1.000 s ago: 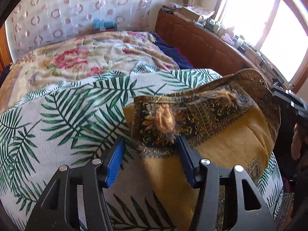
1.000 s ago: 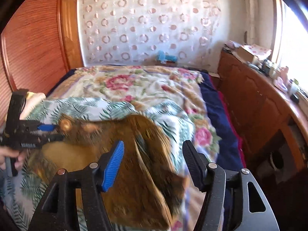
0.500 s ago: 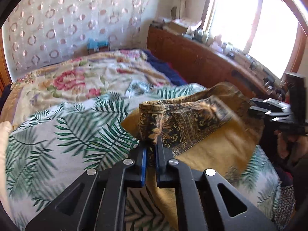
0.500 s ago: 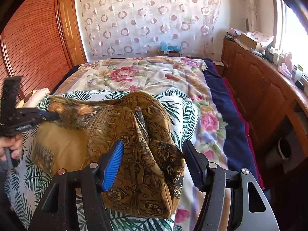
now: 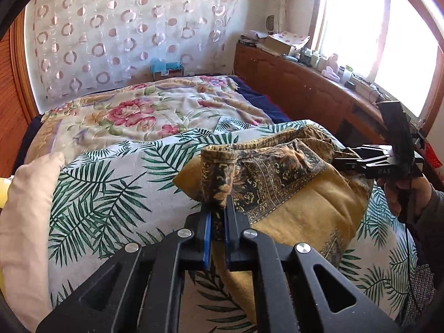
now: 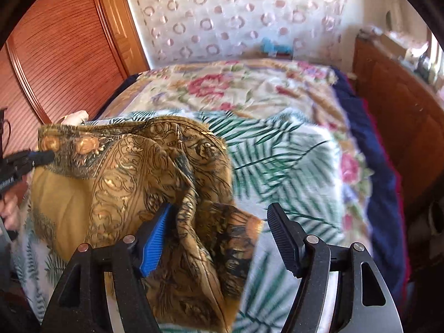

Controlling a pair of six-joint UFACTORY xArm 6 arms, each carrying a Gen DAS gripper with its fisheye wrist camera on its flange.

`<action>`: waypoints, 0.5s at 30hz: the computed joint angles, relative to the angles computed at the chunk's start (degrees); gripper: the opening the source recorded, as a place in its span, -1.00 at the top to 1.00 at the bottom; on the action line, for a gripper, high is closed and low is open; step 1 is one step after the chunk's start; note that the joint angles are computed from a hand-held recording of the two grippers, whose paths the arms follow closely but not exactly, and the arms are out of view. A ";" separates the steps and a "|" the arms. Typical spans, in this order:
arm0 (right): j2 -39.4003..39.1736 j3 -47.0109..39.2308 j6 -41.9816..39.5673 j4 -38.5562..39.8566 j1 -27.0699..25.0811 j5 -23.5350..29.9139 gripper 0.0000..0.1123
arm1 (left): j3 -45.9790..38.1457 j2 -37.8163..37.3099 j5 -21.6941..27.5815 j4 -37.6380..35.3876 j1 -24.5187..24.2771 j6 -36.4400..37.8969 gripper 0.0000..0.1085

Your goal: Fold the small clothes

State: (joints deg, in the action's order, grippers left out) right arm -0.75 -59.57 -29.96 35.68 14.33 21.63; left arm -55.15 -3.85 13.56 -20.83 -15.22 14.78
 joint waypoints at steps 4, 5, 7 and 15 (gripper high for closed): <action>2.31 -2.53 -2.26 2.66 -0.74 1.71 -0.27 | -0.14 0.85 -0.22 -4.64 0.10 3.49 0.85; 2.32 -2.75 -2.36 2.06 -0.66 2.15 -0.22 | -0.10 0.79 -0.24 -6.14 0.03 4.74 0.85; 2.27 -3.57 -6.17 5.09 -0.80 5.03 0.25 | 0.31 0.24 -0.63 -10.02 -0.27 7.96 0.85; -0.54 -2.64 -10.81 6.49 0.70 4.20 0.72 | 6.45 -9.61 -2.04 -19.06 -1.49 16.31 0.85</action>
